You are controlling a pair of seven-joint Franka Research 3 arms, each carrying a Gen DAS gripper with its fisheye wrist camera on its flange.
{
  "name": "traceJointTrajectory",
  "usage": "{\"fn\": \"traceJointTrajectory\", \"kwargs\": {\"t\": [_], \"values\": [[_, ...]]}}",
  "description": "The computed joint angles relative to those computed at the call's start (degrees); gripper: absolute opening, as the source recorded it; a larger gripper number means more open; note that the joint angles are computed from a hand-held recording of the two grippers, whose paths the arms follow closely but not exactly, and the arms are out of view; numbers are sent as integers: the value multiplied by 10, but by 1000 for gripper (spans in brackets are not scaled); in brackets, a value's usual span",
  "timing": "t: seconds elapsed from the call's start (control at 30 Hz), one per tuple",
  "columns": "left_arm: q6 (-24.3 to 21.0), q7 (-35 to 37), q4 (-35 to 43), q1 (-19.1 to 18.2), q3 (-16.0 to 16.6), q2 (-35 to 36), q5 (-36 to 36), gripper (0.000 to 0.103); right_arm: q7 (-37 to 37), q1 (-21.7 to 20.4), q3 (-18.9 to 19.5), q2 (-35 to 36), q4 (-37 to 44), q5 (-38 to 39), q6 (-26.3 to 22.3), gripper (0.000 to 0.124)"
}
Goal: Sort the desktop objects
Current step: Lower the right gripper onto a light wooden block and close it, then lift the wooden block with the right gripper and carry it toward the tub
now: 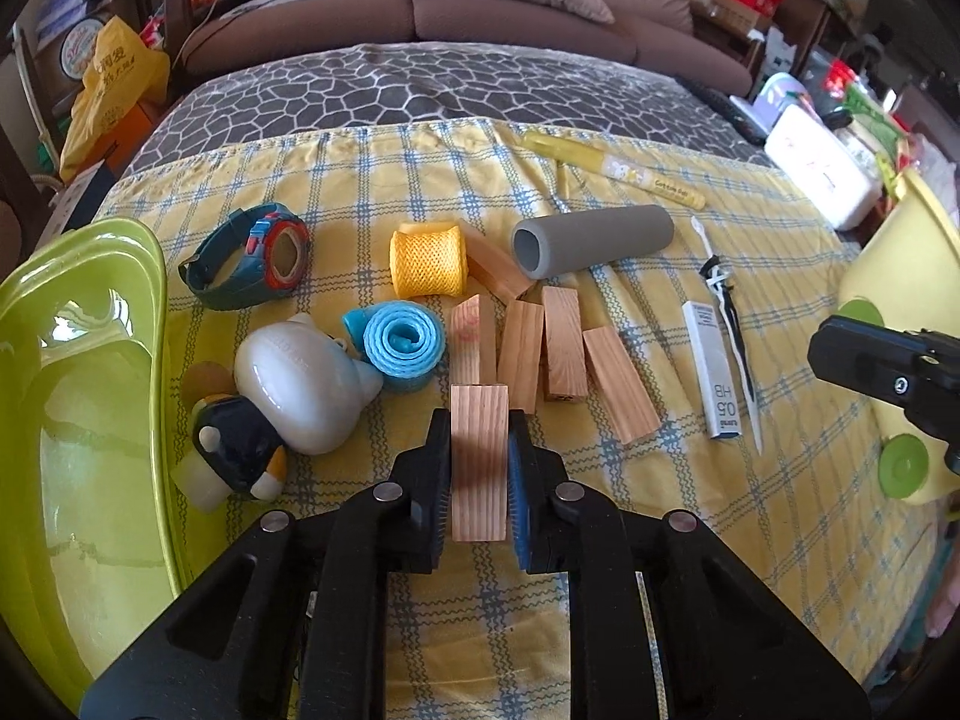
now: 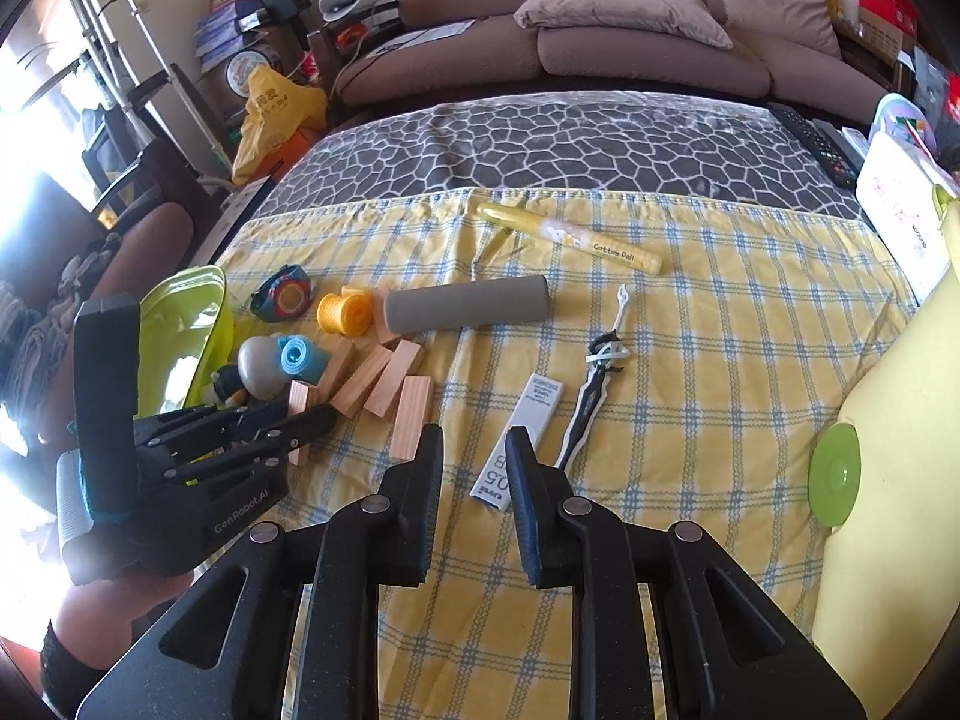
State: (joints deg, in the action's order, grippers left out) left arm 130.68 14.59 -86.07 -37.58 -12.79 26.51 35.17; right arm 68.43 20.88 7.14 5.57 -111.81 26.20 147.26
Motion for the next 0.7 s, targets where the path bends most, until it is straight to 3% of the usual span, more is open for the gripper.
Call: {"fn": "traceJointTrajectory", "kwargs": {"t": [0.2,0.27,0.7], "values": [[13,-16,-6,-11,3,-21,28,15,1,0,2,8,9,13,-5,24],[20,-26,-16,-11,3,-35,41,15,7,2,2,13,12,10,-6,30],[70,-80,-105,23,-14,-108,68,15,65,35,10,57,33,-66,5,38]]}}
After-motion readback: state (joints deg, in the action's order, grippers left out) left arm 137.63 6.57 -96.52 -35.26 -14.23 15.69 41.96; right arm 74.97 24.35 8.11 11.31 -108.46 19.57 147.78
